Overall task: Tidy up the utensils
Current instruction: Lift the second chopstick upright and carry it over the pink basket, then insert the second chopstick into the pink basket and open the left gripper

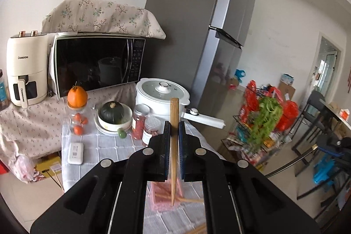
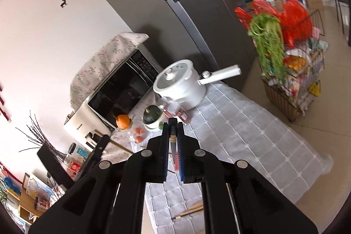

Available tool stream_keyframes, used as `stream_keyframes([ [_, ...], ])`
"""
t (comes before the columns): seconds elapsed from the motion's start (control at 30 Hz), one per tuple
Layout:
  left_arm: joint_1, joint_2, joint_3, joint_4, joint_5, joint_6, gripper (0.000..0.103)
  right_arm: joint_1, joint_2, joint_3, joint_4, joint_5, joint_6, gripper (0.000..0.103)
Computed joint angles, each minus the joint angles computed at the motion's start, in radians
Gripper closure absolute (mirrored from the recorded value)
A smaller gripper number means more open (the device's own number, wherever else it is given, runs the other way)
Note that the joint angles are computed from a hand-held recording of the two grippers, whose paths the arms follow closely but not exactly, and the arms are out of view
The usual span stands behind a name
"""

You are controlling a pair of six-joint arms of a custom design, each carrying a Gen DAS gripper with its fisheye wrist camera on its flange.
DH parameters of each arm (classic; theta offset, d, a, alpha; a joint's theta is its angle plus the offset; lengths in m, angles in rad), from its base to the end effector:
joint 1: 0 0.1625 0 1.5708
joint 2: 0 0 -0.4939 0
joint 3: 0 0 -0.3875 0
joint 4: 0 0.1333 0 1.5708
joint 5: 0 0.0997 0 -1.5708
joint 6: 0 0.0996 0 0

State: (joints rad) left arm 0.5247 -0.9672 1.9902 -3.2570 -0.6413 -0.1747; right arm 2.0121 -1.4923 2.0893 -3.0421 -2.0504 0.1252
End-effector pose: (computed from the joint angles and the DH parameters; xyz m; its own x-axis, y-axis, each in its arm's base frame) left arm -0.4103 -0.4837 0.2528 -0.8341 0.1979 -0.5148 0.5453 0.4358 -0.7160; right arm 0.2887 -0.4066 0.4568 -0.9801 0.0140 0.1979 -0.1528 0.5829 -0.7981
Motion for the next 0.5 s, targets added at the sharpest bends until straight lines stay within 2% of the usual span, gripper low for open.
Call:
stream_keyframes([
  [0.17, 0.048, 0.055, -0.031, -0.024, -0.009, 0.007, 0.096, -0.013, 0.085, -0.042, -0.016, -0.005, -0.042, 0.096],
  [0.2, 0.059, 0.06, -0.028, -0.012, -0.01, -0.01, 0.094, -0.017, 0.098, -0.046, -0.017, -0.005, -0.049, 0.096],
  [0.23, 0.065, 0.06, -0.02, -0.003, -0.008, -0.035, 0.086, -0.027, 0.118, -0.054, -0.011, -0.002, -0.052, 0.096],
  [0.3, 0.072, 0.042, 0.012, -0.016, -0.03, -0.087, 0.082, -0.037, 0.151, -0.066, -0.006, -0.009, -0.058, 0.096],
  [0.4, 0.056, 0.011, 0.074, -0.093, -0.005, -0.118, 0.082, -0.042, 0.19, -0.079, -0.017, -0.03, -0.077, 0.096],
  [0.5, 0.047, -0.032, 0.126, -0.11, -0.007, -0.173, 0.082, -0.047, 0.218, -0.091, -0.016, -0.037, -0.081, 0.096],
])
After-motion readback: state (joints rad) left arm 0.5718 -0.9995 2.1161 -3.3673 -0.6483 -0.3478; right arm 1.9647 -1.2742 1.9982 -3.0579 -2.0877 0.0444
